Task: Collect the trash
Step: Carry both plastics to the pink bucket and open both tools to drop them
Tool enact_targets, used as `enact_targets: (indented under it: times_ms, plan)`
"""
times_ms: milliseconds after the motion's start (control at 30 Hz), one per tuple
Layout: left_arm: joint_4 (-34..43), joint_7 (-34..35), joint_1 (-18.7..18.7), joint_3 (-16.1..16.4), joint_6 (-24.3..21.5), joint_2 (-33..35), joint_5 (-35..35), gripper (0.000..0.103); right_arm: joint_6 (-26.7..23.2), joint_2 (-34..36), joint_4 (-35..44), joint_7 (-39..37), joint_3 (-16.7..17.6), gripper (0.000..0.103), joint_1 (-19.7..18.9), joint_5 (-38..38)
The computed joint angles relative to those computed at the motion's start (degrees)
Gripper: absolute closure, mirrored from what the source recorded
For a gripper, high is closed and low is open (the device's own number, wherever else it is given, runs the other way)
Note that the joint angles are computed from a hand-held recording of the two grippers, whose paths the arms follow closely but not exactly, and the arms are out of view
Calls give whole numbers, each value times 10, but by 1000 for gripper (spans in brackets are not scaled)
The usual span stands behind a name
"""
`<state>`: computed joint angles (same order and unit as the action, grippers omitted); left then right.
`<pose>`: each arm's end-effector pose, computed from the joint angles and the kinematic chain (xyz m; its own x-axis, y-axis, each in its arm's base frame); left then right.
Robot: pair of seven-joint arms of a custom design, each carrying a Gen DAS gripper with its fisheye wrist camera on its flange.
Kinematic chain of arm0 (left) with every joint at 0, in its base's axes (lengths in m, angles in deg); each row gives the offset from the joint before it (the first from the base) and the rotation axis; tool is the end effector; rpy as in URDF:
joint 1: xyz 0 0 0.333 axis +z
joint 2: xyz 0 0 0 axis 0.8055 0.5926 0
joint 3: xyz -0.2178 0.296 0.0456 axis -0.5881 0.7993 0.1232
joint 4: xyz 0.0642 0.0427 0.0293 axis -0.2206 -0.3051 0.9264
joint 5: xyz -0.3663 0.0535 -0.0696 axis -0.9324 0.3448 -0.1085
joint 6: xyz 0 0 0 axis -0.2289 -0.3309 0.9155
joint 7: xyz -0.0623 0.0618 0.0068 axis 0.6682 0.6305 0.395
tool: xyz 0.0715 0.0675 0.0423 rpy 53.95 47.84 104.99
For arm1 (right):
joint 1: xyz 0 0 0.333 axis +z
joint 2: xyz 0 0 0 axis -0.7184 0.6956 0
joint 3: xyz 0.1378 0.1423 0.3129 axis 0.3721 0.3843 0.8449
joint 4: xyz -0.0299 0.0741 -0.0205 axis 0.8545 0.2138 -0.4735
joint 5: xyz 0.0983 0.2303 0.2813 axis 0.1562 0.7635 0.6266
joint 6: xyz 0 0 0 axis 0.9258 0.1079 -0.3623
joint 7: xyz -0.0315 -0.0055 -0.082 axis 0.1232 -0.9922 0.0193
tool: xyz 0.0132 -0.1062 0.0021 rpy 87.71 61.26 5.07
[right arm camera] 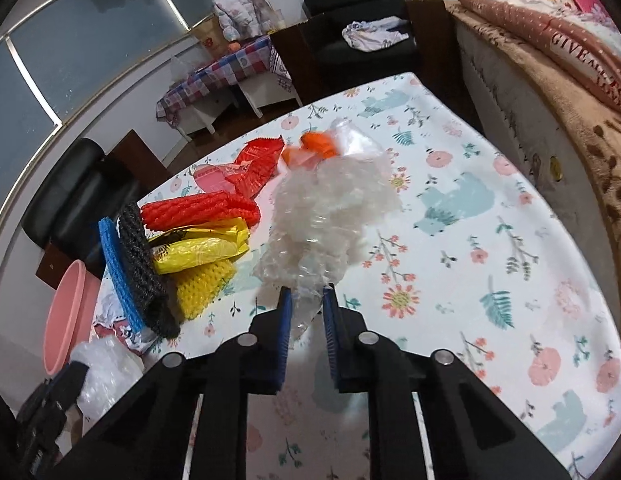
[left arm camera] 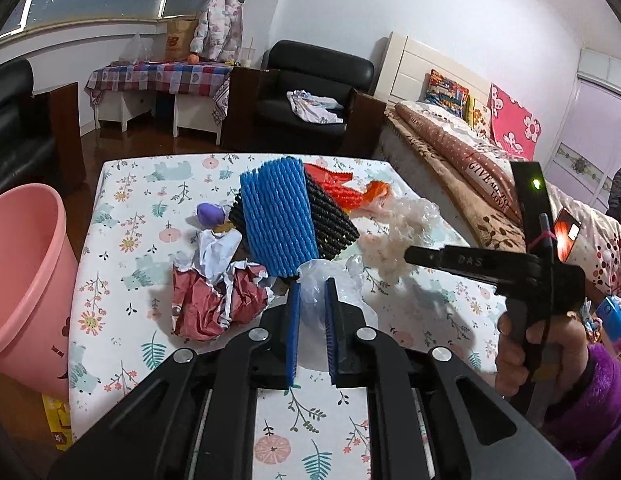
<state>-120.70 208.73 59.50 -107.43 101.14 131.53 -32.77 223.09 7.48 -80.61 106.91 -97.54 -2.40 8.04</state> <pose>0.7414 -0.2511 0.3462 -0.7217 -0.6478 0.2439 -0.5521 0.3262 -0.7673 0.6749 0.1766 0.3152 -0.5515 -0.7584 -0.3473 -0.5199 0.6381 -0.5679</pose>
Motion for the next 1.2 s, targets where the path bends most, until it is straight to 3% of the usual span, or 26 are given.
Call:
enact_targets:
  times_ms: [333, 467, 667, 767, 867, 1067, 1200]
  plan:
    - [-19, 40, 47, -59, 34, -5, -39, 92, 22, 8, -53, 17, -155, 90, 156, 16]
    - [-23, 57, 73, -91, 66, -2, -55, 92, 39, 10, -45, -14, -170, 90, 174, 35]
    - [-21, 43, 113, -137, 133, 12, -49, 92, 38, 21, 10, -75, -161, 90, 169, 48]
    - [-13, 21, 123, -143, 162, 17, -38, 92, 40, 27, 49, -107, -144, 90, 156, 46]
    - [-10, 0, 129, -142, 193, 18, -23, 92, 36, 31, 98, -139, -103, 90, 122, 38]
    - [-10, -44, 139, -128, 247, 16, 8, 92, 2, 45, 227, -184, 37, 90, 9, 4]
    - [0, -93, 127, -86, 251, 6, 15, 92, -53, 90, 365, -223, 150, 90, -75, -28]
